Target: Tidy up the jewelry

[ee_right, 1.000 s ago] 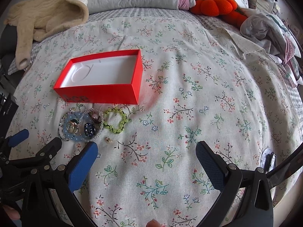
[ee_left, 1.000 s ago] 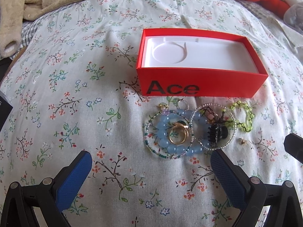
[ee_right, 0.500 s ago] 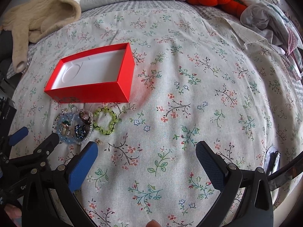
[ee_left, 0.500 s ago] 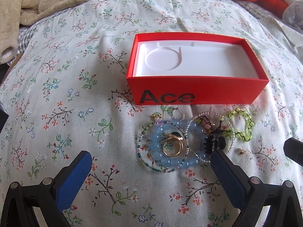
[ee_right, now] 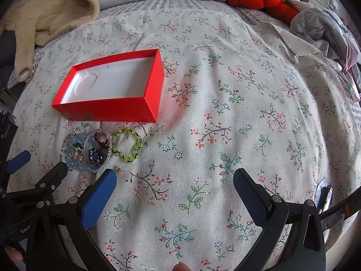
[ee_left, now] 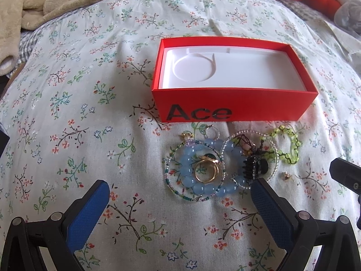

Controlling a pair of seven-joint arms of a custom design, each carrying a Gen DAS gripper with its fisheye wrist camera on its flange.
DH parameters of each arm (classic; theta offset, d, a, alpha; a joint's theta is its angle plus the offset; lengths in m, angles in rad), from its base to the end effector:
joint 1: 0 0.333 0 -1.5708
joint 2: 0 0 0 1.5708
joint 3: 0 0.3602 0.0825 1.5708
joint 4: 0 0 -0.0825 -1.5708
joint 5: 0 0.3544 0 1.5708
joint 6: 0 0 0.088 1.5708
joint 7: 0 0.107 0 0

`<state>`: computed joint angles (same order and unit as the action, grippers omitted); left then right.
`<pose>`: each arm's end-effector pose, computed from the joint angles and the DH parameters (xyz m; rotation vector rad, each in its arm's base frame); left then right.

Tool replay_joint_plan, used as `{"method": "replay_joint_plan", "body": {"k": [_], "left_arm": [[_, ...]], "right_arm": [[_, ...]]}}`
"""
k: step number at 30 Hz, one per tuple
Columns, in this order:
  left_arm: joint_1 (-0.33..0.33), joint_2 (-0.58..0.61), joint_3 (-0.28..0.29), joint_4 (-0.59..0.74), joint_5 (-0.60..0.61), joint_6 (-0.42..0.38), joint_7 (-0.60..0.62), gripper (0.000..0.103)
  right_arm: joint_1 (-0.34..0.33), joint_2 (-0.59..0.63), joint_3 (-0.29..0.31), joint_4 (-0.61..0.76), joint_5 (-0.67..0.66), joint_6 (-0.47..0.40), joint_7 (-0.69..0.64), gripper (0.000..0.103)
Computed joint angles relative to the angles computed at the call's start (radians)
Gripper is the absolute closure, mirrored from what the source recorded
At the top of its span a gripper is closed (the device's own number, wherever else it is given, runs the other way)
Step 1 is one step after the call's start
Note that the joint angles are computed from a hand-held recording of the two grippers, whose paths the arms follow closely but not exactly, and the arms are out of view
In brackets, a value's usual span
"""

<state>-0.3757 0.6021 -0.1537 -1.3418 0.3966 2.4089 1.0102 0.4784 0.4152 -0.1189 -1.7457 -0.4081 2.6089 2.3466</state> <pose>0.6716 -0.3521 0.4785 -1.7792 2.0751 -0.5535 0.6343 0.2604 0.4421 -1.8411 2.0118 -0.5774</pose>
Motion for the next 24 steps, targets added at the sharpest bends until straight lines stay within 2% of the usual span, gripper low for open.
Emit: {"method": "replay_joint_plan", "body": {"k": [6, 10, 11, 15, 16, 17, 20, 24], "left_arm": [[0.039, 0.017, -0.036, 0.035, -0.069, -0.028, 0.085, 0.001], [0.090, 0.039, -0.081, 0.062, -0.176, -0.041, 0.169, 0.012], [0.107, 0.043, -0.096, 0.063, -0.213, -0.038, 0.191, 0.018], [0.158, 0.066, -0.135, 0.079, -0.345, -0.031, 0.245, 0.031], [0.167, 0.070, -0.141, 0.079, -0.371, -0.025, 0.254, 0.038], [0.172, 0.075, -0.143, 0.084, -0.390, -0.024, 0.259, 0.044], [0.173, 0.095, -0.136, 0.109, -0.421, -0.026, 0.259, 0.053], [0.158, 0.137, -0.116, 0.168, -0.419, -0.068, 0.248, 0.067]], "right_arm": [[-0.022, -0.002, 0.015, -0.005, 0.041, 0.018, -0.032, 0.000], [-0.051, -0.001, 0.036, -0.010, 0.115, 0.051, -0.084, 0.002], [-0.056, 0.002, 0.040, -0.006, 0.133, 0.054, -0.099, 0.004], [-0.116, 0.017, 0.103, 0.003, 0.285, 0.076, -0.226, 0.023], [-0.128, 0.019, 0.116, 0.003, 0.324, 0.083, -0.257, 0.028], [-0.139, 0.023, 0.128, 0.005, 0.363, 0.089, -0.287, 0.029], [-0.155, 0.030, 0.145, 0.011, 0.454, 0.098, -0.359, 0.040], [-0.161, 0.039, 0.154, 0.018, 0.533, 0.108, -0.428, 0.051]]}}
